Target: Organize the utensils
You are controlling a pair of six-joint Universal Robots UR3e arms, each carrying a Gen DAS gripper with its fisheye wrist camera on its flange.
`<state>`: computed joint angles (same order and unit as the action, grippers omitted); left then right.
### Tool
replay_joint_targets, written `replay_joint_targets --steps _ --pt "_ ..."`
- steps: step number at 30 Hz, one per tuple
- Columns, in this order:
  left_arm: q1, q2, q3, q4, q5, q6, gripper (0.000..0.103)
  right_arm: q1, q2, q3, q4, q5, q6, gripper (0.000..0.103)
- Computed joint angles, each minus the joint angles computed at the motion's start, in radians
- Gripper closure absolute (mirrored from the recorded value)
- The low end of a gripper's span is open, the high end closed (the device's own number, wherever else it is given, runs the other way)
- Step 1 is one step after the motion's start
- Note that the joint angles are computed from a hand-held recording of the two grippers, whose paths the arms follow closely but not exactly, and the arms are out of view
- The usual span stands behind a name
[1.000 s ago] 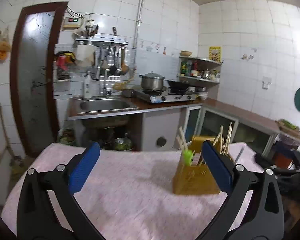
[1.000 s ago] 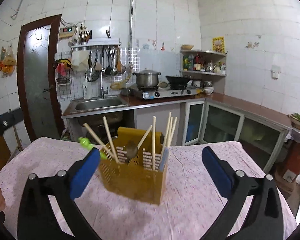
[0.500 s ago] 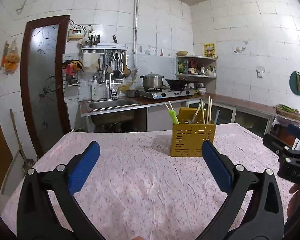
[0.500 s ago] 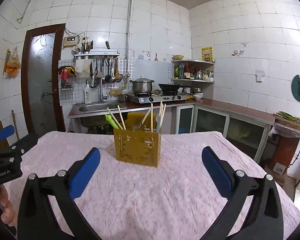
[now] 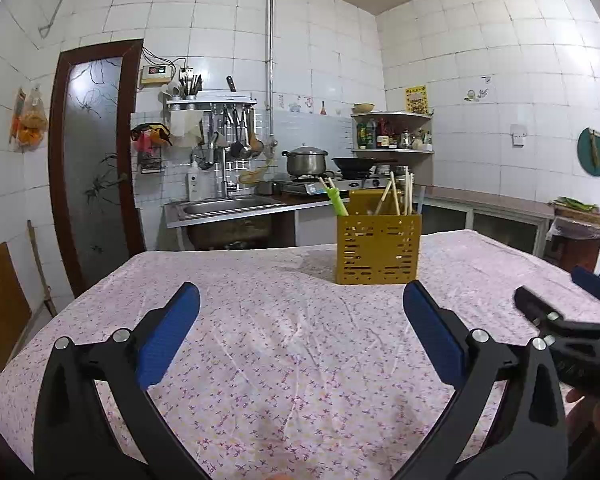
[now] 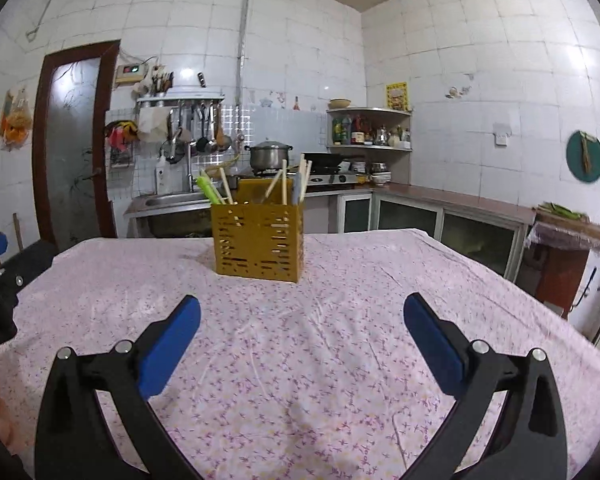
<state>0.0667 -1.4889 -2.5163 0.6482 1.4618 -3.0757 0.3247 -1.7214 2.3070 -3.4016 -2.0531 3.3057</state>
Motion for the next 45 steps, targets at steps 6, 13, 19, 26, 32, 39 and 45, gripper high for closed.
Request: replay_joint_targets --steps 6,13,19,26,32,39,45 --pt "-0.099 -0.193 0.03 0.166 0.144 0.032 0.005 -0.099 -0.046 0.076 -0.031 0.113 0.027 0.004" --pt "-0.076 -0.212 0.024 0.176 0.128 0.031 0.005 -0.07 -0.035 0.075 -0.059 0.081 0.008 0.004" --pt "-0.035 -0.191 0.032 0.112 0.091 0.01 0.005 -0.016 -0.004 0.051 -0.079 0.026 -0.009 0.004" --pt "-0.009 -0.187 0.019 0.129 0.071 -0.007 0.005 -0.011 0.008 0.056 -0.109 0.019 -0.002 0.004" --pt "0.004 -0.189 0.016 0.128 0.066 -0.019 0.005 0.003 0.026 0.05 -0.123 0.003 -0.006 0.004" --pt "0.006 -0.19 0.019 0.127 0.064 -0.018 0.005 0.018 0.043 0.041 -0.129 -0.012 -0.01 0.004" --pt "0.006 -0.197 0.02 0.14 0.065 -0.012 0.005 0.017 0.043 0.042 -0.129 -0.011 -0.011 0.004"
